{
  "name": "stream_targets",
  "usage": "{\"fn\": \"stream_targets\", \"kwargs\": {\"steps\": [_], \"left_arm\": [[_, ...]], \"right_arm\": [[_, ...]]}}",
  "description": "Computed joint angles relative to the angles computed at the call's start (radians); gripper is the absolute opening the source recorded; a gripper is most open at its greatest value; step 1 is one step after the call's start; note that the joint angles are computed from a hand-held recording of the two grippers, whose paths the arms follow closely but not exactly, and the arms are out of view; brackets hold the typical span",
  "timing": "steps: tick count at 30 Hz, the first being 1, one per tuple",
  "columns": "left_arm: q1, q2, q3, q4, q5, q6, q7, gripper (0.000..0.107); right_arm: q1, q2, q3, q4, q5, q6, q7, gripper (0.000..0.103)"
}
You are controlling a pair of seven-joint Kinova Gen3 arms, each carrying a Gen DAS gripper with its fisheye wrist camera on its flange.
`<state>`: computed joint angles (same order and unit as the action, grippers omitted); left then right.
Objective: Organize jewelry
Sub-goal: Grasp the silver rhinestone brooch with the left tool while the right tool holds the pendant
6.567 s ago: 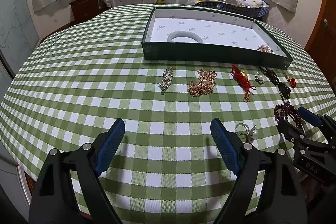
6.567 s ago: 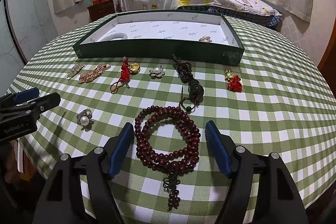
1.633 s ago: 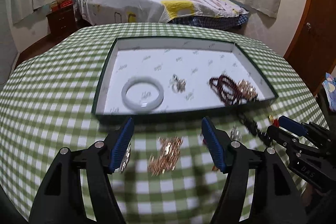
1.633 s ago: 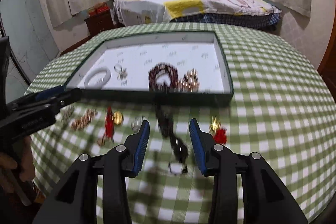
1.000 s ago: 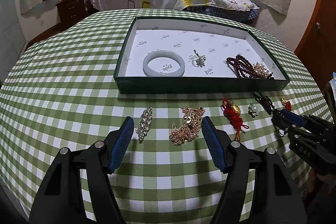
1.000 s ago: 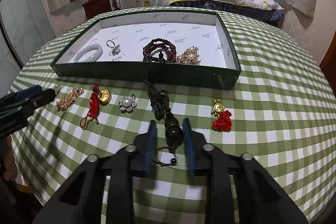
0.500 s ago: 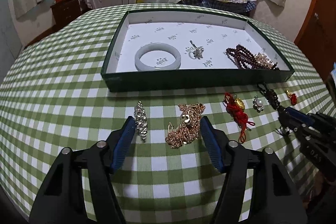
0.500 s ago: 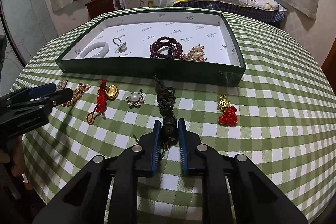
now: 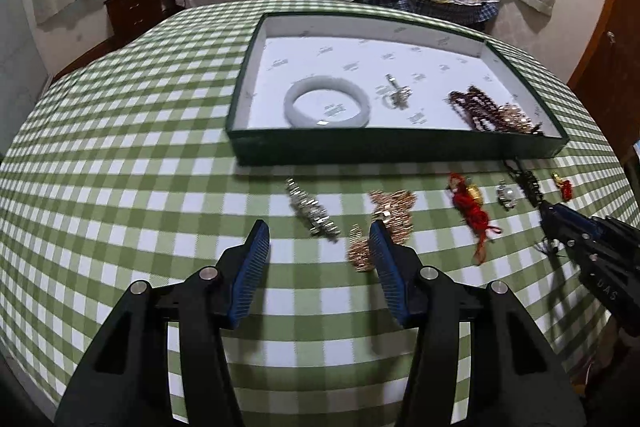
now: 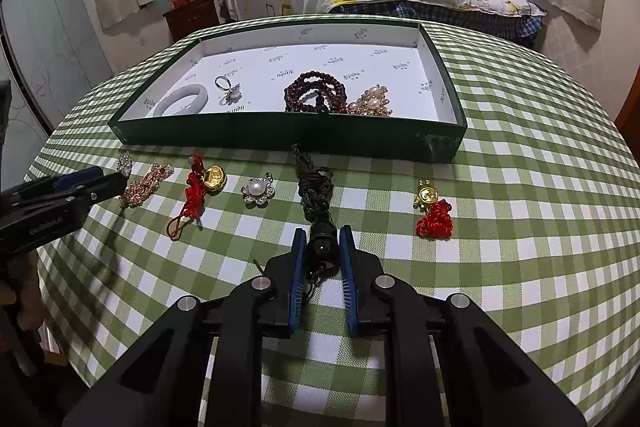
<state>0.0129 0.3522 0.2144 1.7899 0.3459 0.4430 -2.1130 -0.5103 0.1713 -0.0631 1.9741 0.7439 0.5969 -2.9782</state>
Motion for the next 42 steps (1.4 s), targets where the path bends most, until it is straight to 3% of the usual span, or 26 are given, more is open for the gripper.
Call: {"fn": "stream_targets", "kwargs": {"steps": [12,15,20,22,24,29,34,38,42], "left_arm": [[-0.011,0.033,0.002,-0.055,0.021,0.030,0.009,0.051],[-0.015,0.054,0.004,-0.079,0.017,0.059,0.024,0.044],[0.014,0.060,-0.006,-0.082,-0.016,0.032,0.020,0.034],[0.022,0.059,-0.012,-0.082,-0.036,0.030,0.021,0.021],[-0.004,0.059,0.007,-0.082,-0.027,0.042,-0.006,0.015],[-0.031,0.055,0.017,-0.071,0.002,0.042,-0.055,0.014],[-0.030,0.057,0.023,-0.063,0.019,0.023,-0.078,0.024],[-0.019,0.056,0.017,-0.054,-0.002,-0.005,-0.087,0.013],[-0.054,0.060,0.046,-0.049,0.030,-0.009,-0.125,0.013]], "right_arm": [[-0.001,0.000,-0.002,-0.001,0.002,0.008,0.002,0.018],[-0.001,0.001,-0.002,-0.002,0.005,0.007,0.001,0.018],[-0.001,0.001,-0.002,-0.001,0.002,0.006,0.003,0.018],[0.000,0.000,-0.002,-0.001,0.000,0.005,0.004,0.018],[0.001,0.001,-0.002,-0.002,-0.001,0.004,0.003,0.018],[0.000,0.001,-0.001,-0.001,0.001,0.003,0.002,0.018],[0.000,0.001,-0.001,-0.002,0.000,0.004,0.004,0.018],[0.000,0.000,0.000,0.000,0.002,0.002,0.000,0.018],[0.000,0.000,-0.001,0.001,0.001,-0.003,-0.003,0.018]]}}
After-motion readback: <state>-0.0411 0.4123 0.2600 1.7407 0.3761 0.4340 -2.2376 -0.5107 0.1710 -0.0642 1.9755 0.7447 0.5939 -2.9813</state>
